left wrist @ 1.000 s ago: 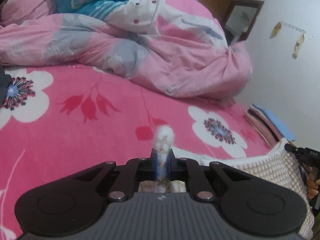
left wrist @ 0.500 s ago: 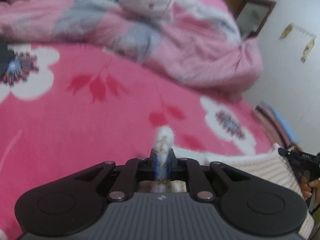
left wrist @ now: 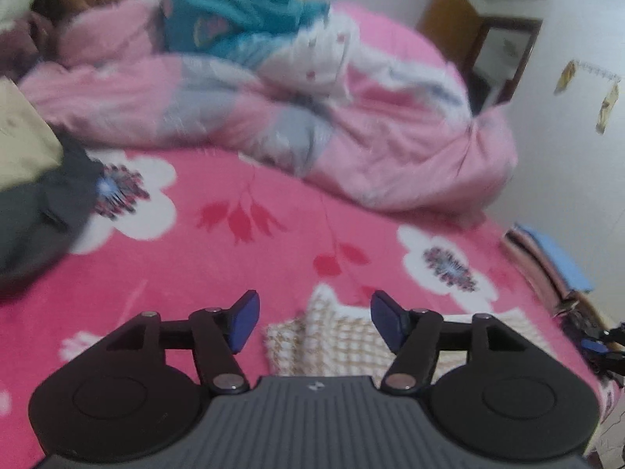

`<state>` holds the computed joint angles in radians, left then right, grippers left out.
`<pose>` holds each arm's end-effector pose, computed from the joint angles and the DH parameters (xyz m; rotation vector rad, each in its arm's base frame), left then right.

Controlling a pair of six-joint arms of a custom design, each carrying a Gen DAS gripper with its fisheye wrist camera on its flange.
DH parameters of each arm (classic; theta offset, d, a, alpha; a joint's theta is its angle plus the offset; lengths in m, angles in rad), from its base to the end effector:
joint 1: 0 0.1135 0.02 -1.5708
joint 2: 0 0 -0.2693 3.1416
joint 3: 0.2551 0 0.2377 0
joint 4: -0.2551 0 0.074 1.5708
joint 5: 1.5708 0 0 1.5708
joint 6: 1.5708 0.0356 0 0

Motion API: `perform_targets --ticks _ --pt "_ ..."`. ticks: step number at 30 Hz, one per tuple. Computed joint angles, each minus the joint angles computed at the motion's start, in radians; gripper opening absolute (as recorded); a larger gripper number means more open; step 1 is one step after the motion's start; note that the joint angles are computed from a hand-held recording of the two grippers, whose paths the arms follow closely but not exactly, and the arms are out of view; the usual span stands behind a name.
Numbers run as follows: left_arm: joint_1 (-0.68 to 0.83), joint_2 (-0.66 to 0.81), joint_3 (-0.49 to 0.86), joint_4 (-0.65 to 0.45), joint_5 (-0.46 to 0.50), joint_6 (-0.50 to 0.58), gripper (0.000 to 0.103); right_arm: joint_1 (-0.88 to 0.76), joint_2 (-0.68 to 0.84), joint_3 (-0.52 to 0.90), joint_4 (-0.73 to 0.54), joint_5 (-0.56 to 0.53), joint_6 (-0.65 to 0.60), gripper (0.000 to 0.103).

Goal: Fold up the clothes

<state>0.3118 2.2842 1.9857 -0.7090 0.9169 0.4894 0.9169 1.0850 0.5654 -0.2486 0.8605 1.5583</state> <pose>0.4701 0.1218 0.2259 0.5043 2.1477 -0.7461 0.1392 0.1373 0.2220 1.0212 1.8127 0.5123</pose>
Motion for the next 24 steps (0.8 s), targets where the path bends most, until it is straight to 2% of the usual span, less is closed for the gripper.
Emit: perform_targets --ticks 2,4,7,10,12,14,16,19,24 --pt "0.045 -0.09 -0.086 -0.035 0.031 0.061 0.069 0.159 0.067 0.111 -0.124 0.097 0.031 0.029" --pt "0.097 -0.159 -0.174 -0.101 0.081 0.174 0.07 0.282 0.171 0.241 -0.226 0.153 0.034 0.029" --pt "0.175 -0.193 -0.265 -0.202 0.146 0.31 0.07 0.373 0.356 0.403 -0.277 0.171 -0.005 0.029" --pt "0.249 -0.101 -0.22 -0.39 0.192 0.43 0.07 0.401 0.499 0.48 -0.171 0.136 -0.111 0.029" --pt "0.294 -0.003 -0.144 -0.525 0.204 0.485 0.069 0.382 0.576 0.492 -0.02 0.072 -0.21 0.029" --pt "0.33 0.082 -0.065 -0.628 0.207 0.523 0.069 0.36 0.661 0.552 0.04 0.009 -0.281 0.029" --pt "0.36 0.095 -0.065 -0.57 0.192 0.482 0.068 0.341 0.75 0.646 0.043 -0.053 -0.344 0.029" --pt "0.398 0.107 -0.052 -0.499 0.167 0.433 0.068 0.322 0.878 0.846 -0.055 -0.112 -0.446 0.029" --pt "0.449 0.155 -0.019 -0.516 0.175 0.473 0.068 0.302 1.095 1.199 -0.176 -0.139 -0.704 0.029"
